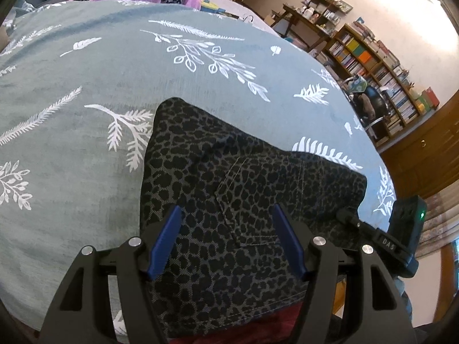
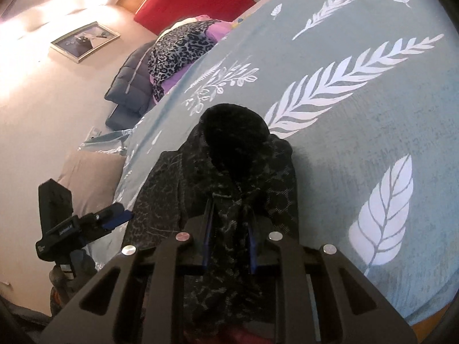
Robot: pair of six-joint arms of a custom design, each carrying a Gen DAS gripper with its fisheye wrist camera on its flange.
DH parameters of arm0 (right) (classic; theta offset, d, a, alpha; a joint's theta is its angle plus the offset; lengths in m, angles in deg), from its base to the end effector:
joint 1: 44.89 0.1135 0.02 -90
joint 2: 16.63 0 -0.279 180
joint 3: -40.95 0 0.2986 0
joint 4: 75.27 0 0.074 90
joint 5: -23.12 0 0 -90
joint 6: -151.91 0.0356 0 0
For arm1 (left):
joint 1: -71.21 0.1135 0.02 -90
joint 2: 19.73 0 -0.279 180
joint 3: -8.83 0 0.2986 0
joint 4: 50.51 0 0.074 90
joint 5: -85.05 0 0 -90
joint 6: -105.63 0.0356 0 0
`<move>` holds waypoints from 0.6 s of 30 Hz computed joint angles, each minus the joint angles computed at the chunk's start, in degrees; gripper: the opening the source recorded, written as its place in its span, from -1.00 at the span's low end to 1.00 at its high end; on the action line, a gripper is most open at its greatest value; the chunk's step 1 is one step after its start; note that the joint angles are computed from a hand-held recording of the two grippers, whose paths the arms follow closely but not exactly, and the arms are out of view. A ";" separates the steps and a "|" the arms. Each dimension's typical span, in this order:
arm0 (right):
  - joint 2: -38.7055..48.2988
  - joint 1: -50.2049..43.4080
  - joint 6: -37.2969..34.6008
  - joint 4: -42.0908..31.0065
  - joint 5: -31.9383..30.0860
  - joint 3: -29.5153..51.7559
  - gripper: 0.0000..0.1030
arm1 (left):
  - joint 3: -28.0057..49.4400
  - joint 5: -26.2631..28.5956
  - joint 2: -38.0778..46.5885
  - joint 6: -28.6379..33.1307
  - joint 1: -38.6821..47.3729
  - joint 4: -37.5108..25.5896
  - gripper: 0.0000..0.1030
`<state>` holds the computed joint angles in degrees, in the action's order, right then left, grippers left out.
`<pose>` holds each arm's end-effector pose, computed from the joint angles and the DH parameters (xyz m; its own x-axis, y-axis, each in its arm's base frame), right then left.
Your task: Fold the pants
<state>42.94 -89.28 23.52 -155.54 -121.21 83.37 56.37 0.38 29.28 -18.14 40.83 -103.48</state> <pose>0.1287 -0.0855 0.1721 -0.8553 0.3305 -0.3991 -0.0616 0.6999 0.7116 0.1701 -0.1036 0.2274 -0.8892 -0.1203 -0.4414 0.0672 0.9200 -0.3861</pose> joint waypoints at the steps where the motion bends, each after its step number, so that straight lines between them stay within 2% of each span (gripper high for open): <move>1: 0.42 0.29 1.63 1.40 0.53 -0.08 -0.60 | 0.01 -0.64 0.39 0.05 -0.42 0.14 0.28; 3: -1.13 0.20 2.20 1.46 0.85 -0.39 -0.56 | -0.19 -2.93 0.16 0.15 -2.22 0.03 0.28; 5: -6.75 0.38 3.96 2.37 2.83 -0.51 -0.26 | -0.33 -4.76 -0.13 0.20 -3.76 -0.34 0.29; 7: -12.13 -0.72 5.33 2.59 4.43 0.22 -0.11 | -0.45 -5.99 -0.29 0.34 -5.09 -0.63 0.35; 12: -19.82 -2.11 5.49 0.72 2.91 2.48 -0.11 | -0.42 -6.14 0.05 0.32 -5.64 -0.31 0.36; 15: -26.63 5.49 11.00 2.64 3.71 2.02 -0.11 | 0.10 -6.00 0.81 0.45 -4.74 -0.04 0.36; 18: -31.87 19.98 23.33 11.32 10.26 -0.84 -0.11 | 0.72 -5.86 1.92 1.01 -3.25 0.91 0.36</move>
<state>11.08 -69.30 46.85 -144.22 -110.95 82.53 57.10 -5.47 31.20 -17.14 37.58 -102.57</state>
